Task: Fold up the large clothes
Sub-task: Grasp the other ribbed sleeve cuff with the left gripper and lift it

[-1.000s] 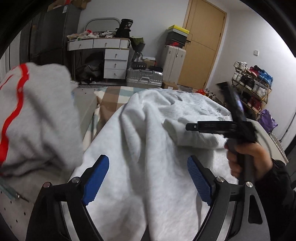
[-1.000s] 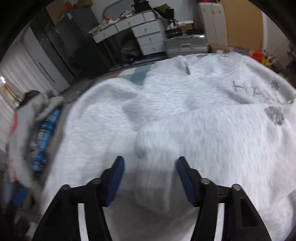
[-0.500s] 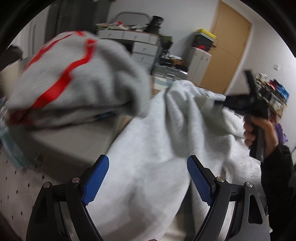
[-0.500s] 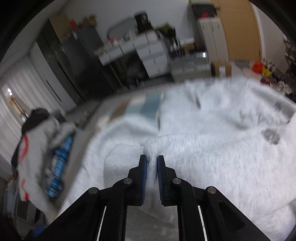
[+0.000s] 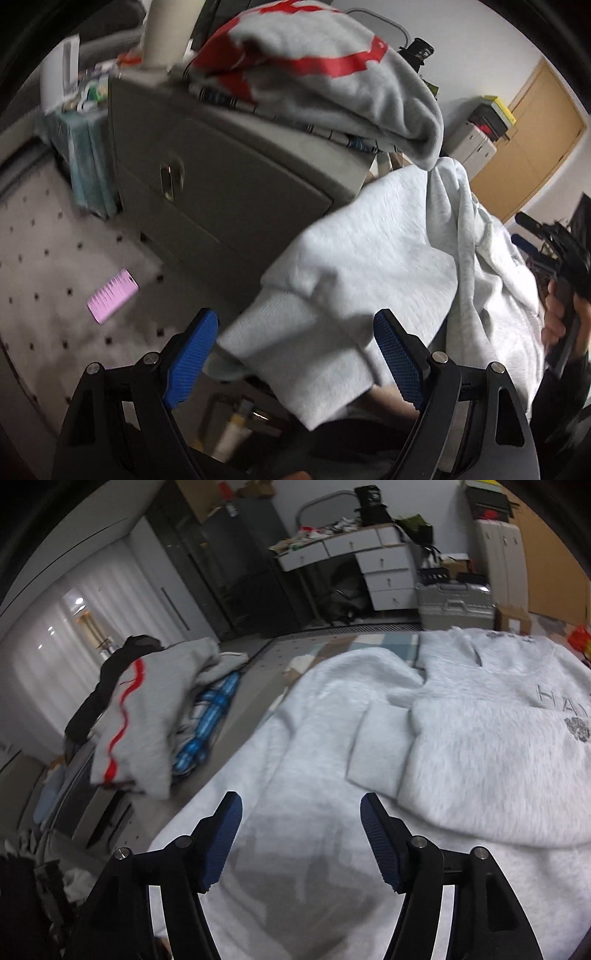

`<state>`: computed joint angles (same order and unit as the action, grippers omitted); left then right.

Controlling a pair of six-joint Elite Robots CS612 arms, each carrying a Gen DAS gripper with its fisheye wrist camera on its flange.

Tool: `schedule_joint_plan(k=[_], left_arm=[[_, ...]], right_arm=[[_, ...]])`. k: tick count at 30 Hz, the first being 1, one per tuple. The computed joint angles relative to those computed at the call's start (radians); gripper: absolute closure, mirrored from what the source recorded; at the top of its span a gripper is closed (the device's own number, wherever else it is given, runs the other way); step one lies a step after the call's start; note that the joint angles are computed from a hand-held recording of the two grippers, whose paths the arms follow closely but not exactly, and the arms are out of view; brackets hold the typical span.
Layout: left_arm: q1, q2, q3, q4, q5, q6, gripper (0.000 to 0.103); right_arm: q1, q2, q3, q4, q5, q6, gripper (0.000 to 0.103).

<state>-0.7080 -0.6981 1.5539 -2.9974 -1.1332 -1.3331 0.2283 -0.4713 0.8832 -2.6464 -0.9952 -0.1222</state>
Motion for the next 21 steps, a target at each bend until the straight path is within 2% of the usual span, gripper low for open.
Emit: schedule_joint_plan(k=[4,10,14,21], left_arm=[[0.01,0.021,0.012,-0.087,-0.051,-0.039,0.02],[0.022,0.051,0.027,-0.23,-0.125,-0.102,0.02],[0.03,0.07,0.043,-0.331,-0.18,-0.165,0.02],[0.028,0.099,0.061,-0.499,-0.212,-0.244,0.02]], right_arm=[[-0.012,-0.041,0.089,-0.068,0.002,0.017,0.036],[-0.032,-0.077,0.171,-0.117,0.026,0.061,0.036],[-0.037,-0.086,0.195,-0.114,0.027,0.081,0.035],[-0.039,-0.087,0.207,-0.105,0.035,0.099,0.035]])
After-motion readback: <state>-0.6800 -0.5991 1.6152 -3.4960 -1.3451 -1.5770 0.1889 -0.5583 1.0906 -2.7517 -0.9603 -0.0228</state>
